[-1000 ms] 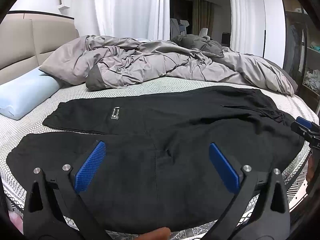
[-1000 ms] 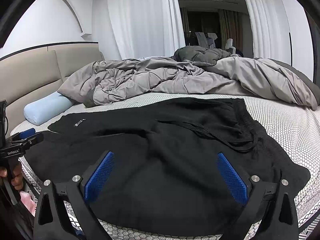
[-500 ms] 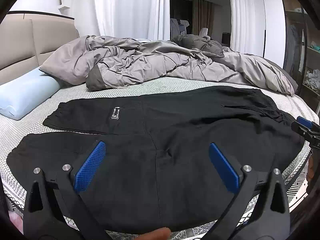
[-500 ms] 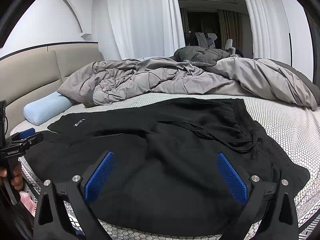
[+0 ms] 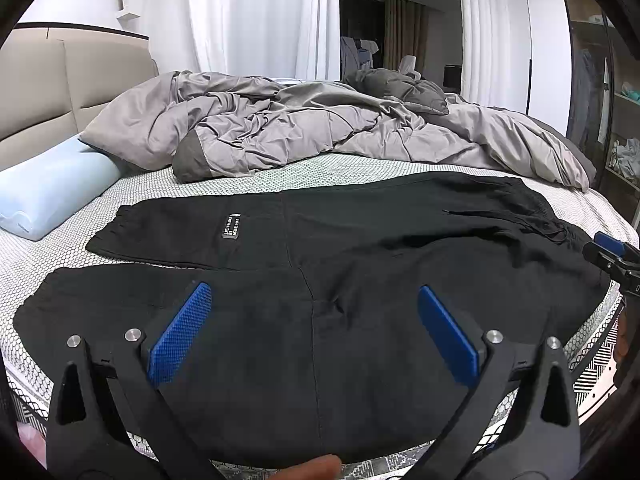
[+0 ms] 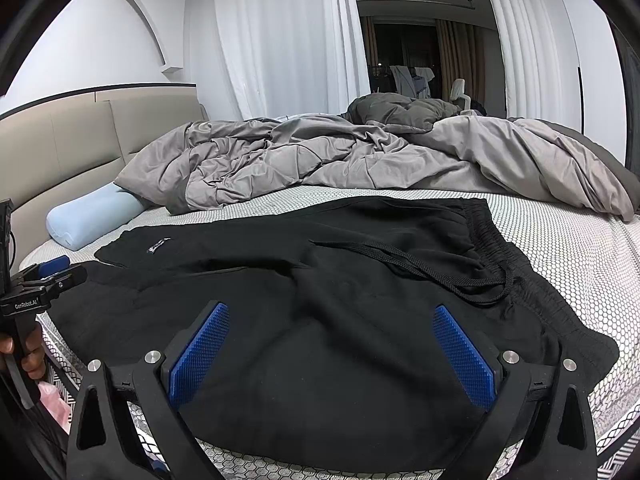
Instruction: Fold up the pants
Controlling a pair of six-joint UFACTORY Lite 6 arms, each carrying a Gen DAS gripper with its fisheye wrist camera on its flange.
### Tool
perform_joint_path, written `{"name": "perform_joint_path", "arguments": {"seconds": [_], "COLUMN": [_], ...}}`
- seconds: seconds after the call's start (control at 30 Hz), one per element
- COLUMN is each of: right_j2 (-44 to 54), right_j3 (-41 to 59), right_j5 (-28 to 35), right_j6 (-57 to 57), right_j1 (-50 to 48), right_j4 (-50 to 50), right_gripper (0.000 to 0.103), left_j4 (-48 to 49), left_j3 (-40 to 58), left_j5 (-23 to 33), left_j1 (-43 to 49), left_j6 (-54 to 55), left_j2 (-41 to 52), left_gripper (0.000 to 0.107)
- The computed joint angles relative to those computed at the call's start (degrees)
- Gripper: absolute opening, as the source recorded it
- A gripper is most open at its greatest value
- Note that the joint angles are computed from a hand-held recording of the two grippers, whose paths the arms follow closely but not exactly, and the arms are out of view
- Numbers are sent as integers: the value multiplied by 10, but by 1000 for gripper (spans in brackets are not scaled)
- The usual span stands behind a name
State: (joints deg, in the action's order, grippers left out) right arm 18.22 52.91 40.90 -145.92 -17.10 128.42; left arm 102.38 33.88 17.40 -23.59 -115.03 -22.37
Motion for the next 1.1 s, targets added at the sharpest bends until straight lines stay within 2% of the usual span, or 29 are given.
{"name": "perform_joint_path", "arguments": {"seconds": [1.1], "right_j2": [10], "right_j3": [20], "right_j5": [-7], "right_j6": [23], "right_j1": [-11], "right_j4": [-18], "right_gripper": [103], "left_j4": [-5], "left_j3": [-4], "left_j5": [-11], "left_j1": [15], "left_j6": [6], "left_j2": [-12], "left_gripper": [103]}}
